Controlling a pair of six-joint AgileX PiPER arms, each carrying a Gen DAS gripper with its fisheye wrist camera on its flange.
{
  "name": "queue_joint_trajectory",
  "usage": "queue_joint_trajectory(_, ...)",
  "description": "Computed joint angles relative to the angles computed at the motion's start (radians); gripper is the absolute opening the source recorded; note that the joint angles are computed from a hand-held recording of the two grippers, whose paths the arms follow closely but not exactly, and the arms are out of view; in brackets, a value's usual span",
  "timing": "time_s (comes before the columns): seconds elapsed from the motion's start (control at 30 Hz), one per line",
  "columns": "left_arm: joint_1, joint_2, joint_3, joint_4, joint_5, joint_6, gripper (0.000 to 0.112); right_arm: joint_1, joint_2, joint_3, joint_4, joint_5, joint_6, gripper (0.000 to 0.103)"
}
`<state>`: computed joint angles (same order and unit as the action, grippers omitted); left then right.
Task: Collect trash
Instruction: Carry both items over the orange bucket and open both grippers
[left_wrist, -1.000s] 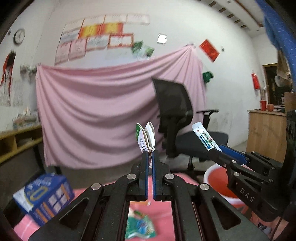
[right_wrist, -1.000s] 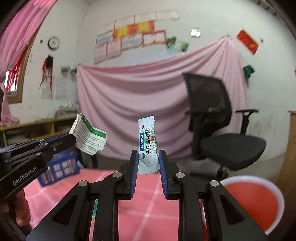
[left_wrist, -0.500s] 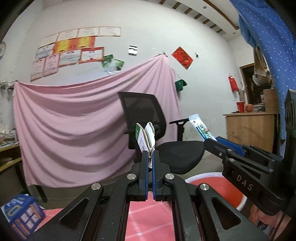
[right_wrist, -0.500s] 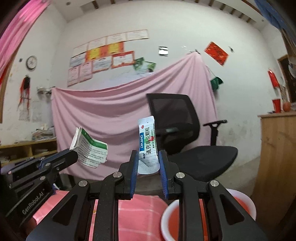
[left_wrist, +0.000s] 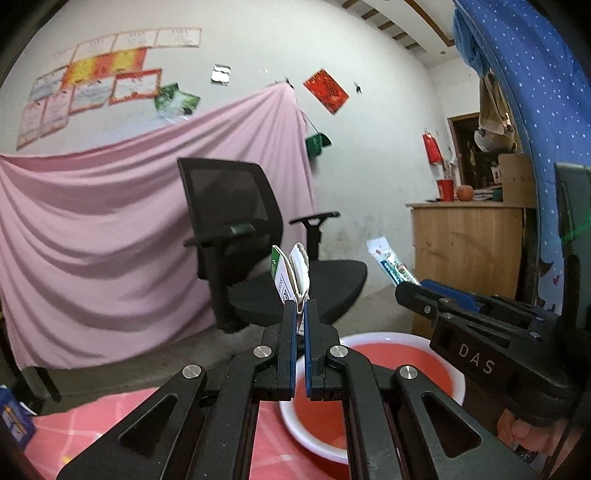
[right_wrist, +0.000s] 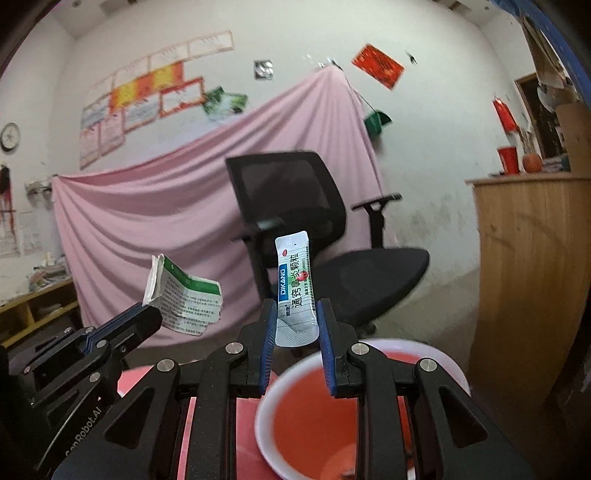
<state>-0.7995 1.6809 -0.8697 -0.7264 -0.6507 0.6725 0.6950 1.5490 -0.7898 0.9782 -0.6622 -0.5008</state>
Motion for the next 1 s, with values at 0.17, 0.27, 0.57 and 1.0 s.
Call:
queue_joint_trajectory(0.17, 0.042, 0.047, -0.067, 0.035, 0.147, -0.057, 0.002, -0.065, 0.009, -0.008, 0.081, 0.106, -0.036, 0.020)
queue_joint_trajectory(0.27, 0.060, 0.077, -0.123, -0.006, 0.242, -0.030, 0.002, -0.090, 0.019, -0.022, 0.153, 0.158, -0.087, 0.020)
queue_joint_trajectory(0.57, 0.087, 0.129, -0.220, -0.331, 0.393, 0.245, 0.002, -0.120, 0.052, -0.060, 0.323, 0.258, -0.228, 0.021)
queue_joint_trajectory(1.0, 0.149, 0.167, -0.308, -0.947, 0.521, 0.796, 0.003, -0.168, 0.074, -0.092, 0.457, 0.331, -0.341, 0.022)
